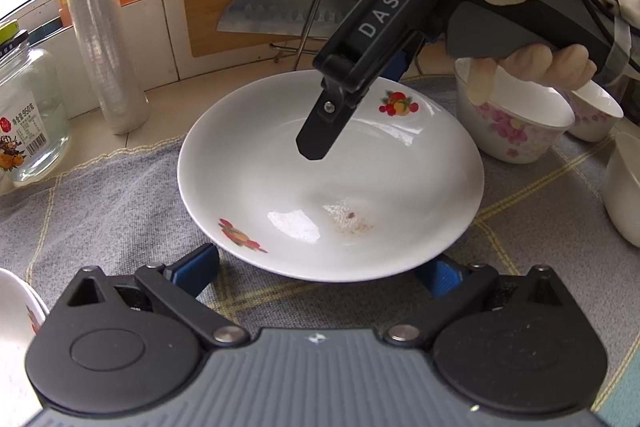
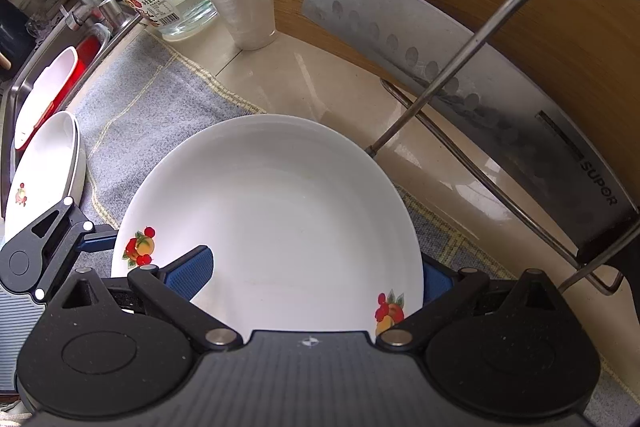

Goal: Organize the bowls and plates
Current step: 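Lift the fruit-decal plate off the towel with both tools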

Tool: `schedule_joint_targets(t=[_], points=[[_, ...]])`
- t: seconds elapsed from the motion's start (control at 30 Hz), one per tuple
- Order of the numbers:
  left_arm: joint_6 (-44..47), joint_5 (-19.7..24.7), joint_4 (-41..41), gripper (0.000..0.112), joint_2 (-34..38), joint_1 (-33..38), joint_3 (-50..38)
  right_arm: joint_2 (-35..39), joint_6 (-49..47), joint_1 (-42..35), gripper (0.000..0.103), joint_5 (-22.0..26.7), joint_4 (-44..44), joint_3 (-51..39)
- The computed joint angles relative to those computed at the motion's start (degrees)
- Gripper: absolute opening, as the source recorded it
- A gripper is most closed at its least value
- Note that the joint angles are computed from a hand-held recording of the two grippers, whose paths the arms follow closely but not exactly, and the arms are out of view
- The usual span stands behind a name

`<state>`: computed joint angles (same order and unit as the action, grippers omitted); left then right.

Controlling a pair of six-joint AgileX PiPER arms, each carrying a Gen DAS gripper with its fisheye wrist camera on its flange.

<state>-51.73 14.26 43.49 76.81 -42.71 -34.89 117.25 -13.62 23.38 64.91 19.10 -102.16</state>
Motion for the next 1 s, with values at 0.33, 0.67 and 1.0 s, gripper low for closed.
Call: schedule_joint_targets(t=[0.33,0.67,1.0], points=[[5.64,-0.42,-3.6,0.103,-0.53,0.48,0.01,0.65,-2.12,-1.38,0.103,2.15,2.98,-1.25],[3.27,1.66,0.12,0.103,-0.08,-1.36,-0.94,0.76,-5.47,-2.77,0.103,3.12,5.32,-1.51],[6.71,0.66,-1.99,0.103,-0.32,-0.61,-0.63,1.59,-5.38,-2.64,0.103,4.15,4.88,-3.25]])
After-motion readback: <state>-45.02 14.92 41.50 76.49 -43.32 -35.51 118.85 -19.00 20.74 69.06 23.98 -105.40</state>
